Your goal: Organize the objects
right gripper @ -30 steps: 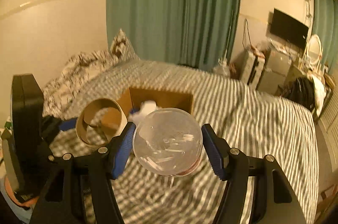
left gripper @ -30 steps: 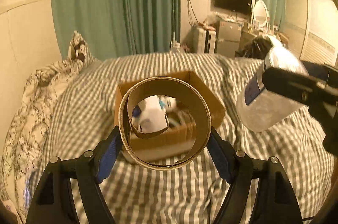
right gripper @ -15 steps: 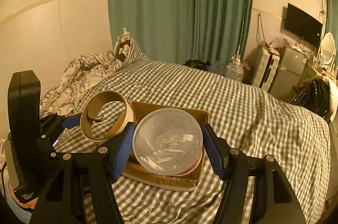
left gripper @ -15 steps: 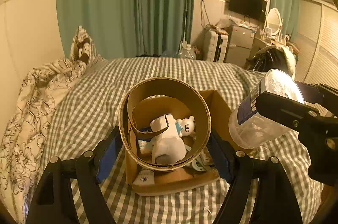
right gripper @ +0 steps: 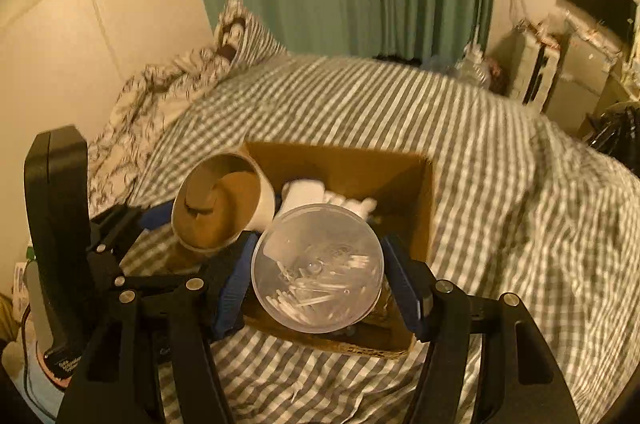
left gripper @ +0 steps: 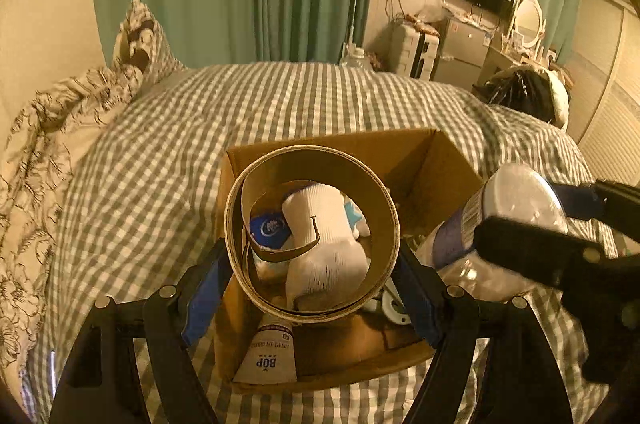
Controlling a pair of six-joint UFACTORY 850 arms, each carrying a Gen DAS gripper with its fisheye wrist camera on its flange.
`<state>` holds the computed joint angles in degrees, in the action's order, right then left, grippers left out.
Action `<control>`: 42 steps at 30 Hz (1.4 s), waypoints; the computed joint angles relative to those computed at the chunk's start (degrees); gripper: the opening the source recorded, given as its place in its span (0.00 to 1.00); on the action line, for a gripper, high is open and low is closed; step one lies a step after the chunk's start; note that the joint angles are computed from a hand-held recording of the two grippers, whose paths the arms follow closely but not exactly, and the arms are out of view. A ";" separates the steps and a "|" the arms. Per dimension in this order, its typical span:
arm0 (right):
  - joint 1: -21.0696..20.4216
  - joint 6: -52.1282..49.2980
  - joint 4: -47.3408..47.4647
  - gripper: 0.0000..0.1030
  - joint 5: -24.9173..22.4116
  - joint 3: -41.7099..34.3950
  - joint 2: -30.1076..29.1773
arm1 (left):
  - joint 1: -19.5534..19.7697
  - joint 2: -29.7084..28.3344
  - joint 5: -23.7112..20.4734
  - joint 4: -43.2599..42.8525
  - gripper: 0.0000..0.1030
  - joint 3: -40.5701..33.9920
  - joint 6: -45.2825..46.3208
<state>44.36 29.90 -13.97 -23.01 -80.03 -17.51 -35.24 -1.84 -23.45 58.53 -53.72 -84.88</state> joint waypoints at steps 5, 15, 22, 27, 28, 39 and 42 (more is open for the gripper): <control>-1.09 -5.51 6.28 0.62 -3.15 -2.46 -3.35 | 1.39 -1.38 2.08 -3.10 0.78 -0.20 2.88; -2.48 -7.19 9.09 0.72 -3.85 -5.66 -6.10 | 2.50 -3.23 3.47 -3.68 0.83 -1.18 5.47; -2.09 6.67 -4.28 0.85 -1.89 -5.78 -4.90 | 2.12 -2.95 0.60 0.83 0.89 -2.07 -0.13; -1.21 26.76 -25.04 0.96 1.35 -2.28 -0.57 | 1.24 -0.62 -3.06 8.30 0.99 -2.64 -7.03; -1.07 30.28 -28.65 0.97 1.60 -1.65 0.36 | 0.77 -0.07 -4.27 10.59 0.99 -2.72 -9.00; 4.34 59.55 -59.20 1.00 -8.32 6.56 12.52 | -6.13 8.92 -14.17 20.13 1.00 -2.05 -14.31; 6.94 63.29 -64.70 1.00 -12.01 9.01 16.78 | -9.56 11.94 -18.68 22.40 1.00 -1.16 -15.40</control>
<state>51.31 93.19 -78.66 -35.01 -71.02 -0.73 -44.80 10.10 -42.13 80.93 -54.88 -100.29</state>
